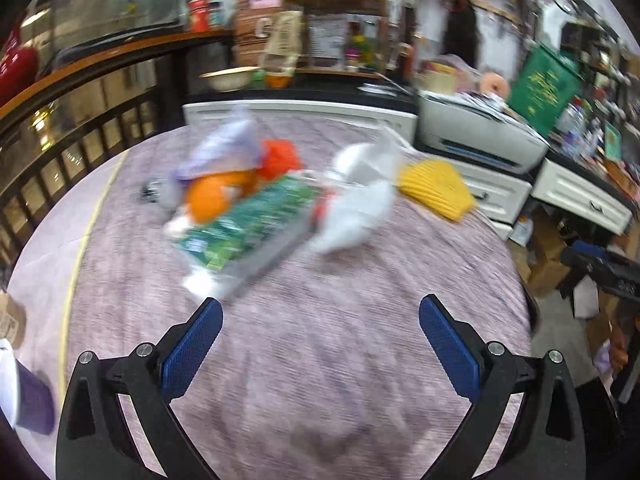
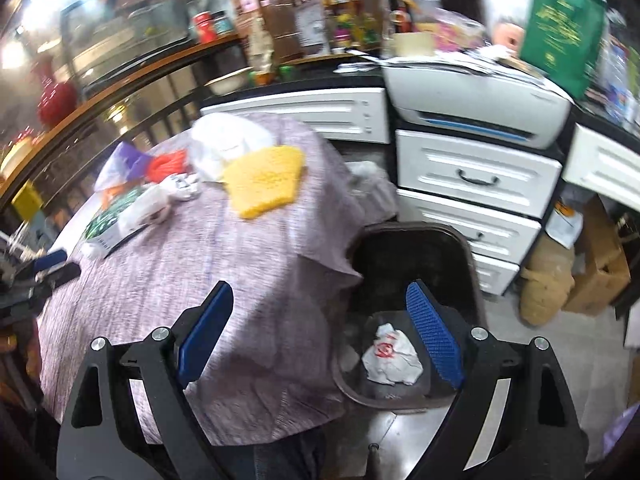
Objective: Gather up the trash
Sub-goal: 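Grasp the green juice carton with the left gripper while the right grasps the yellow net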
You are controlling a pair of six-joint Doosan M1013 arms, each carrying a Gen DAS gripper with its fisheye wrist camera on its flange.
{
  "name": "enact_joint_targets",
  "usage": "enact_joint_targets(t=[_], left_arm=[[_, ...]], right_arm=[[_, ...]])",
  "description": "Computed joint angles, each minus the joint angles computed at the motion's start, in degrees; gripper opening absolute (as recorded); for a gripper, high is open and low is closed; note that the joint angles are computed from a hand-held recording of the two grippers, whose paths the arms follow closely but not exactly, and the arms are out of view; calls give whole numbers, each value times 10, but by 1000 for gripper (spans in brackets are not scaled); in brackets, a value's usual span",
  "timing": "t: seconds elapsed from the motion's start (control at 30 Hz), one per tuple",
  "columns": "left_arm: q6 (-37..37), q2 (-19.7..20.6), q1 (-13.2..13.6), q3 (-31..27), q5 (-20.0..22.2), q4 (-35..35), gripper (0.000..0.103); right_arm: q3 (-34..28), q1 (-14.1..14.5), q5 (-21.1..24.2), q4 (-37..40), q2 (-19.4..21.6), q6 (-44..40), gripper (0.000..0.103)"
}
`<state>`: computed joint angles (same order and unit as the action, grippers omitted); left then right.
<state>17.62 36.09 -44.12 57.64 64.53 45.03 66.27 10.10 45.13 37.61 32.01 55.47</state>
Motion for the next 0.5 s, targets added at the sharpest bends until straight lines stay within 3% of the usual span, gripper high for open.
enact_joint_targets(t=[0.07, 0.2, 0.33, 0.5], left_arm=[[-6, -12, 10, 16, -7, 0, 97], [8, -27, 29, 36, -26, -7, 82], [88, -27, 48, 34, -43, -52, 74], [191, -7, 60, 1, -18, -90, 67]], right_arm=[[-7, 6, 7, -1, 3, -5, 87], [-14, 13, 17, -7, 7, -13, 87], [-19, 17, 24, -26, 11, -4, 87], [-27, 17, 30, -43, 17, 18, 87]])
